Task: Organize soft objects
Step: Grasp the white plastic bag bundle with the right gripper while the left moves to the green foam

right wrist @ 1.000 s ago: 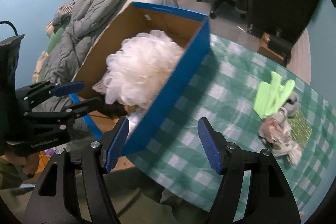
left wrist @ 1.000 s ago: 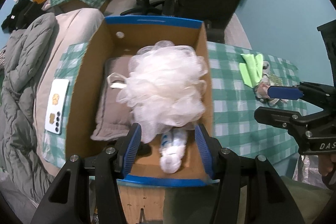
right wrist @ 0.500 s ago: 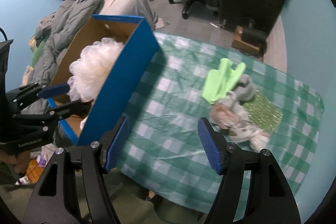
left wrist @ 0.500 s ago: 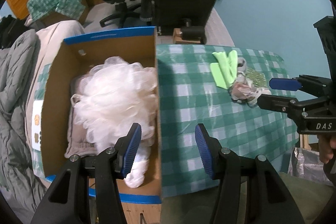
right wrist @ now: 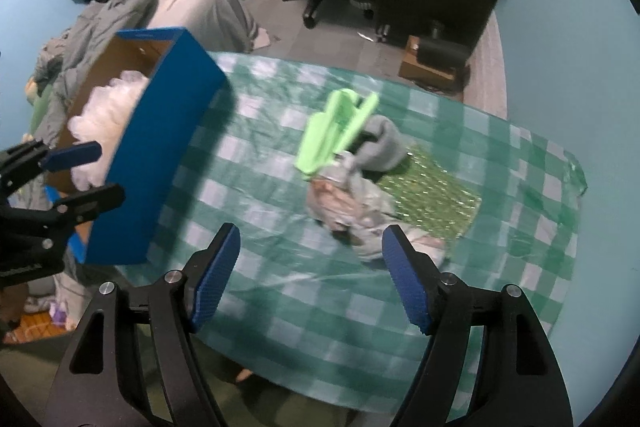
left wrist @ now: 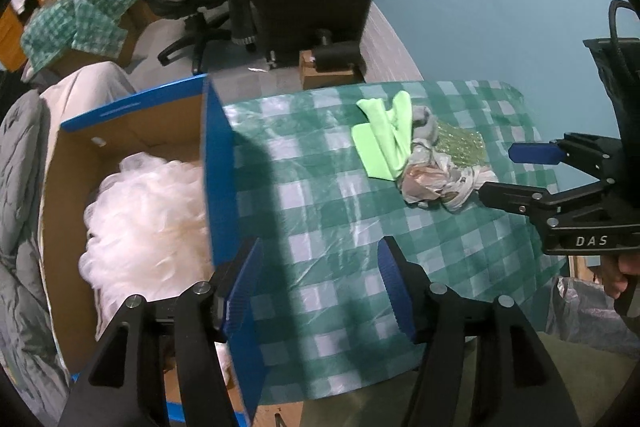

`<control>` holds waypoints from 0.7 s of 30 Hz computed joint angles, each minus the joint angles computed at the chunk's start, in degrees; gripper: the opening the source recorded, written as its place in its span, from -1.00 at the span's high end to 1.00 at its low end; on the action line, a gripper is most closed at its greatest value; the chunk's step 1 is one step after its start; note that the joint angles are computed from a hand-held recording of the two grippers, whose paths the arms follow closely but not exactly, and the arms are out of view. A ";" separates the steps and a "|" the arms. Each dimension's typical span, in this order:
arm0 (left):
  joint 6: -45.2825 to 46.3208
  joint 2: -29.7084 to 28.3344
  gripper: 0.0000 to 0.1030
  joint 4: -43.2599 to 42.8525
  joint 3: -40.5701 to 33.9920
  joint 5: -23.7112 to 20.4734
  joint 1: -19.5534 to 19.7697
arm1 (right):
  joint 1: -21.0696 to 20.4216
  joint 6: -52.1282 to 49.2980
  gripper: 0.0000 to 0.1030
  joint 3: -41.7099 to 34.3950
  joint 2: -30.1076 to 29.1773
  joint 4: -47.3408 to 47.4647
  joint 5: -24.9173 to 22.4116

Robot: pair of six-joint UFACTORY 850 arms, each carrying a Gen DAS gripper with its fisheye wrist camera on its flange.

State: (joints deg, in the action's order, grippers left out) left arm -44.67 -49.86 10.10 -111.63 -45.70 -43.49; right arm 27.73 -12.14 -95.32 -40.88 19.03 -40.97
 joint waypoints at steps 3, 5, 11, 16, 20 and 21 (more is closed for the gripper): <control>2.19 -2.77 -0.23 -1.88 -3.66 -1.15 0.06 | -0.59 -0.67 -0.45 0.04 -0.89 -1.26 0.33; 3.35 -4.40 -0.30 -2.85 -5.67 -1.54 0.05 | -0.94 -1.39 -0.45 -0.10 -1.70 -1.47 0.42; 7.22 -10.42 -0.31 -5.82 -13.08 -4.91 0.22 | -1.85 -5.16 -0.45 -0.49 -4.12 -1.09 1.09; 9.05 -13.23 -0.31 -8.67 -15.74 -5.49 0.64 | -2.06 -7.72 -0.45 -2.17 -6.48 -0.91 0.64; 10.07 -15.00 -0.31 -8.80 -17.54 -6.20 0.75 | -1.69 -7.90 -0.45 -3.19 -7.93 -2.47 0.64; 10.22 -15.47 -0.31 -8.93 -18.08 -6.42 0.81 | -1.57 -7.75 -0.45 -3.35 -8.18 -2.93 0.71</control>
